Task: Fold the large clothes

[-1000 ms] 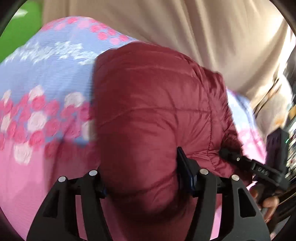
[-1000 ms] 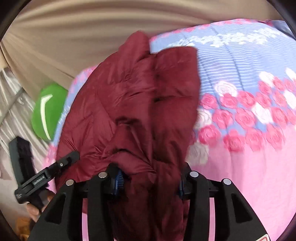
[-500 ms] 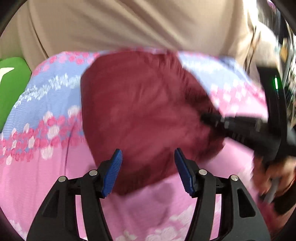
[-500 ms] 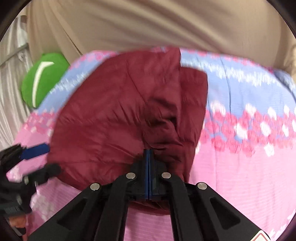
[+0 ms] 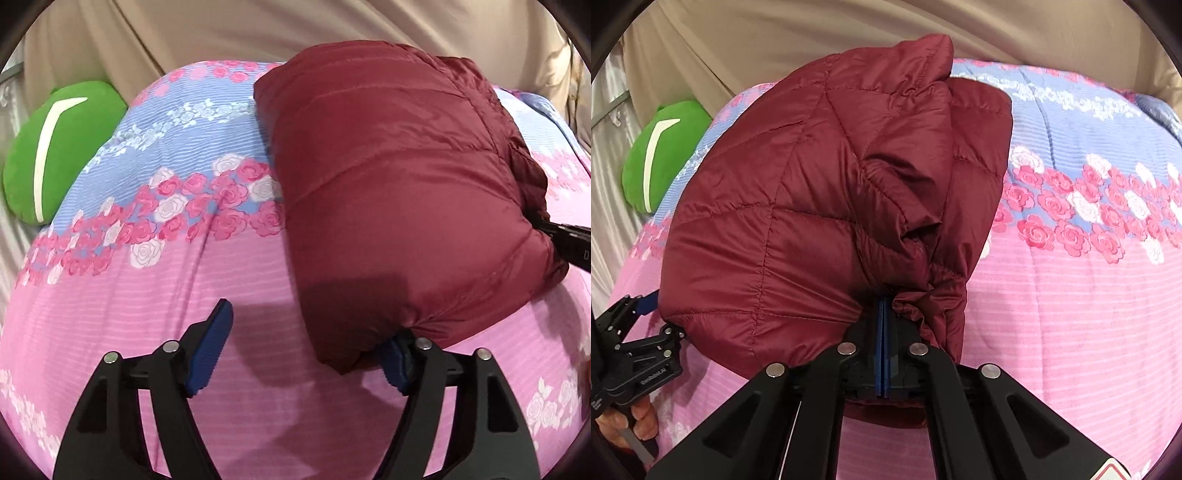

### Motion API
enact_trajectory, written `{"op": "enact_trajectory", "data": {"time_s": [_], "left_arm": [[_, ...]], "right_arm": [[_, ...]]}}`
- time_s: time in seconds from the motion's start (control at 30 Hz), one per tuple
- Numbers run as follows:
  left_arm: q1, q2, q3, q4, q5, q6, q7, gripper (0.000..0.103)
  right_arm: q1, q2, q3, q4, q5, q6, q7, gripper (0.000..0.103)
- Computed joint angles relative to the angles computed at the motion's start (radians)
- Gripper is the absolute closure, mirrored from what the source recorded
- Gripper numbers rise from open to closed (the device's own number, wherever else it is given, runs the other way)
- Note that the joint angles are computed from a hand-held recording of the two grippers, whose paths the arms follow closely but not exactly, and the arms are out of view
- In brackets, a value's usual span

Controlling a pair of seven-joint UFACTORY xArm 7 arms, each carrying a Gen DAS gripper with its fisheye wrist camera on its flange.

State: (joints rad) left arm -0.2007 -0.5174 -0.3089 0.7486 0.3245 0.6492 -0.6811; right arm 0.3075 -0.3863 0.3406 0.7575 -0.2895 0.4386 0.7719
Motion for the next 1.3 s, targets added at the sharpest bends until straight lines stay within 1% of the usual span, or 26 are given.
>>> {"op": "enact_trajectory", "data": {"time_s": [0.03, 0.1, 0.17, 0.2, 0.23, 0.27, 0.3, 0.33, 0.4, 0.43, 0.5, 0.63, 0.67, 0.73, 0.87, 1.0, 1.1, 1.17, 1.3], "left_arm": [[0.001, -0.007, -0.002, 0.000, -0.001, 0.005, -0.008, 0.031], [0.012, -0.037, -0.033, -0.007, 0.022, 0.028, -0.045, 0.031], [0.026, -0.076, -0.088, -0.005, 0.063, 0.076, -0.101, 0.031], [0.029, -0.098, -0.112, -0.005, 0.079, 0.099, -0.129, 0.029], [0.025, -0.116, -0.129, -0.006, 0.087, 0.116, -0.152, 0.023], [0.018, -0.138, -0.147, -0.008, 0.089, 0.132, -0.180, 0.017], [0.015, -0.153, -0.159, -0.009, 0.093, 0.139, -0.204, 0.015], [0.011, -0.165, -0.171, -0.011, 0.096, 0.142, -0.228, 0.013], [0.009, -0.181, -0.205, -0.005, 0.106, 0.152, -0.276, 0.010], [0.015, -0.184, -0.225, 0.001, 0.120, 0.158, -0.297, 0.008], [0.026, -0.173, -0.260, 0.020, 0.143, 0.181, -0.334, 0.008], [0.001, -0.141, -0.260, 0.044, 0.132, 0.211, -0.379, 0.008], [-0.010, -0.130, -0.252, 0.047, 0.126, 0.210, -0.383, 0.008], [-0.024, -0.114, -0.243, 0.052, 0.119, 0.219, -0.399, 0.008], [-0.044, -0.082, -0.245, 0.073, 0.135, 0.260, -0.423, 0.008], [-0.074, -0.059, -0.226, 0.080, 0.135, 0.270, -0.436, 0.008], [-0.086, -0.043, -0.222, 0.092, 0.145, 0.297, -0.444, 0.008], [-0.093, -0.033, -0.219, 0.099, 0.152, 0.314, -0.452, 0.008], [-0.110, -0.023, -0.210, 0.105, 0.164, 0.330, -0.462, 0.008]], "right_arm": [[-0.022, -0.009, 0.025, -0.007, -0.039, -0.007, 0.025, 0.103], [-0.061, -0.032, 0.073, -0.016, -0.105, -0.003, 0.090, 0.103], [-0.088, -0.082, 0.127, -0.020, -0.165, 0.048, 0.161, 0.101], [-0.097, -0.112, 0.153, -0.022, -0.192, 0.080, 0.190, 0.094], [-0.100, -0.141, 0.174, -0.025, -0.215, 0.108, 0.213, 0.082], [-0.104, -0.184, 0.201, -0.032, -0.239, 0.144, 0.242, 0.072], [-0.106, -0.217, 0.220, -0.038, -0.255, 0.172, 0.265, 0.054], [-0.101, -0.259, 0.236, -0.051, -0.262, 0.197, 0.289, 0.044], [-0.065, -0.307, 0.225, -0.081, -0.236, 0.220, 0.291, 0.041], [-0.045, -0.320, 0.219, -0.091, -0.215, 0.236, 0.286, 0.040], [-0.011, -0.338, 0.209, -0.113, -0.172, 0.267, 0.279, 0.040], [0.027, -0.337, 0.198, -0.143, -0.110, 0.295, 0.286, 0.040], [0.025, -0.317, 0.210, -0.134, -0.103, 0.297, 0.299, 0.040], [0.032, -0.303, 0.203, -0.133, -0.101, 0.286, 0.299, 0.040], [0.036, -0.299, 0.206, -0.132, -0.115, 0.291, 0.302, 0.039], [0.042, -0.294, 0.206, -0.132, -0.116, 0.299, 0.311, 0.039], [0.049, -0.291, 0.203, -0.131, -0.117, 0.302, 0.311, 0.039], [0.047, -0.284, 0.215, -0.121, -0.122, 0.314, 0.320, 0.039], [0.055, -0.278, 0.211, -0.118, -0.126, 0.321, 0.325, 0.039]]}}
